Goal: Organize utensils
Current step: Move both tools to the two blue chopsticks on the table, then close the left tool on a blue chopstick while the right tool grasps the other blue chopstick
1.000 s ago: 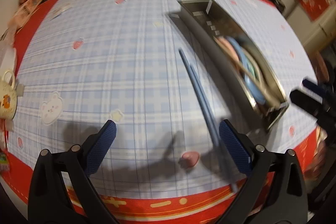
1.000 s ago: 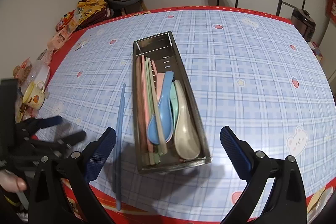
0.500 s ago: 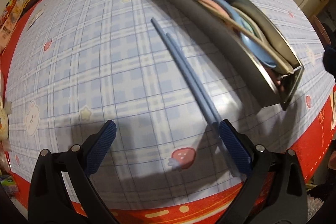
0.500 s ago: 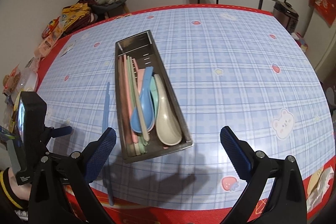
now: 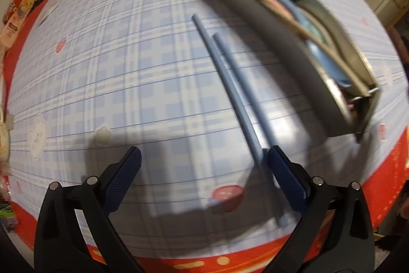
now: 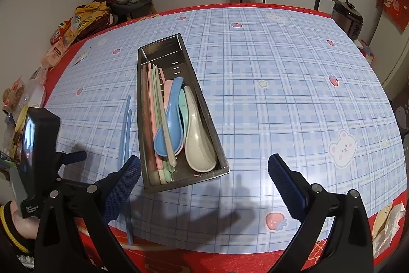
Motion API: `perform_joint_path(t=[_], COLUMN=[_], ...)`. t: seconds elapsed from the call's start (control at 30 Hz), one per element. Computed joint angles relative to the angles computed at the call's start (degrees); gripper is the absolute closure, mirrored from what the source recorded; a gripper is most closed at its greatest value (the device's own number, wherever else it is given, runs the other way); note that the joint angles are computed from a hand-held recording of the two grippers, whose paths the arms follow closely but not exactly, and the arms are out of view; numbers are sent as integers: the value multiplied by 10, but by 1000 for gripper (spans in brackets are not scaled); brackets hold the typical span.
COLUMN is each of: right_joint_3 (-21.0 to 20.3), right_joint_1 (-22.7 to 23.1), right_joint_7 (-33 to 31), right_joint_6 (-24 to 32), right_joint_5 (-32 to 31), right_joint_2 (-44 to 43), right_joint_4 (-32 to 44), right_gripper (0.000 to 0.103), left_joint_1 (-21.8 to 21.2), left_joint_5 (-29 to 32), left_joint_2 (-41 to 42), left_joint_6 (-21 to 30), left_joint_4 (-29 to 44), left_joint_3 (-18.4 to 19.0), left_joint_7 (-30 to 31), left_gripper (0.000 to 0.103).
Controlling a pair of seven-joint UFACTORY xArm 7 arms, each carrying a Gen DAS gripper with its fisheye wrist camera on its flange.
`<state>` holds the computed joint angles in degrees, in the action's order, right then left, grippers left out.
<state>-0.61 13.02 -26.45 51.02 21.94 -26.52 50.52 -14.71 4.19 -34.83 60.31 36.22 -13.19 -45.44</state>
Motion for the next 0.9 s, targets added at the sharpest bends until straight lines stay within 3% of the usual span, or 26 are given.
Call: perform_joint_path(t=[0.23, 0.33, 0.63, 0.7, 0.77, 0.9], right_joint_3=[-6, -5, 1, 0, 1, 9], right_joint_1=[3, 7, 23, 28, 31, 41], right_joint_7=[-17, -25, -28, -25, -24, -23], right_joint_6=[1, 4, 31, 41, 44, 65], right_joint_5=[11, 16, 36, 50, 58, 63], right_joint_2=[-5, -10, -14, -13, -14, -8], right_joint_4=[-3, -6, -1, 2, 2, 9], right_gripper=[6, 6, 6, 6, 11, 31], left_joint_1=[15, 17, 22, 26, 30, 32], left_joint_5=[14, 20, 14, 13, 5, -12], left_joint_2=[-1, -5, -34, -45, -62, -99], left_joint_6=[2, 6, -10, -13, -17, -7], left_joint_4=[-1, -1, -19, -28, -41, -58], left_joint_3=[5, 7, 21, 28, 40, 42], left_joint_7=[-7, -1, 42, 53, 66, 77], left_gripper=[5, 10, 62, 81, 90, 92])
